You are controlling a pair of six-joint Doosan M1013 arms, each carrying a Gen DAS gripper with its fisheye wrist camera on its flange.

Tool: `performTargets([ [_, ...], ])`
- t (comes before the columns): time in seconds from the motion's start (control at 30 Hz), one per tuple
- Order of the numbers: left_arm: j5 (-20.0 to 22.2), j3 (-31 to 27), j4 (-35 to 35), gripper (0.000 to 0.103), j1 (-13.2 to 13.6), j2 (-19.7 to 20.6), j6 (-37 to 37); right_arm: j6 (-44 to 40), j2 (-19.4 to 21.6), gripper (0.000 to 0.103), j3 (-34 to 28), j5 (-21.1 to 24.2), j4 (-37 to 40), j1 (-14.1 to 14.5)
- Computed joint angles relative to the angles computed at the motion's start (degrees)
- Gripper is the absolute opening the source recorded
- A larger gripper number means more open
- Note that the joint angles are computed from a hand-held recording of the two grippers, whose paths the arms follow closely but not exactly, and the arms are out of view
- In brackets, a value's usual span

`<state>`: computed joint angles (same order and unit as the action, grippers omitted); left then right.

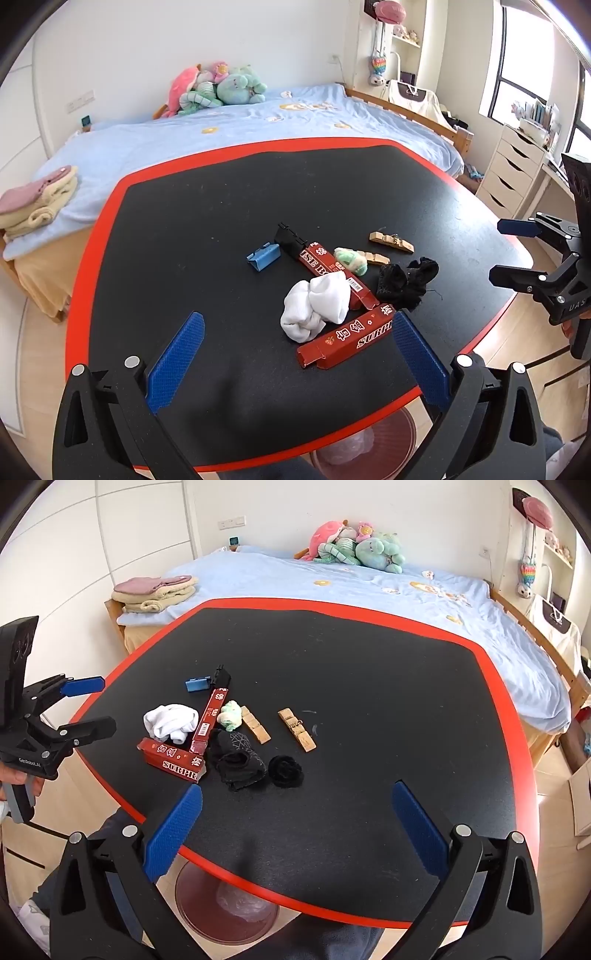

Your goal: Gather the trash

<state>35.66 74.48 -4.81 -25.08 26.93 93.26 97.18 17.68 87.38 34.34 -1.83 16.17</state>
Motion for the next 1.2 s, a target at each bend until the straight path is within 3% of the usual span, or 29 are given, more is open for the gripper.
performTargets([
  [1.2,0.4,-0.3,-0.1,0.097,0.3,0.4,-0.1,-1.6,0.3,0.100,-0.2,0.3,-0.6,0.2],
])
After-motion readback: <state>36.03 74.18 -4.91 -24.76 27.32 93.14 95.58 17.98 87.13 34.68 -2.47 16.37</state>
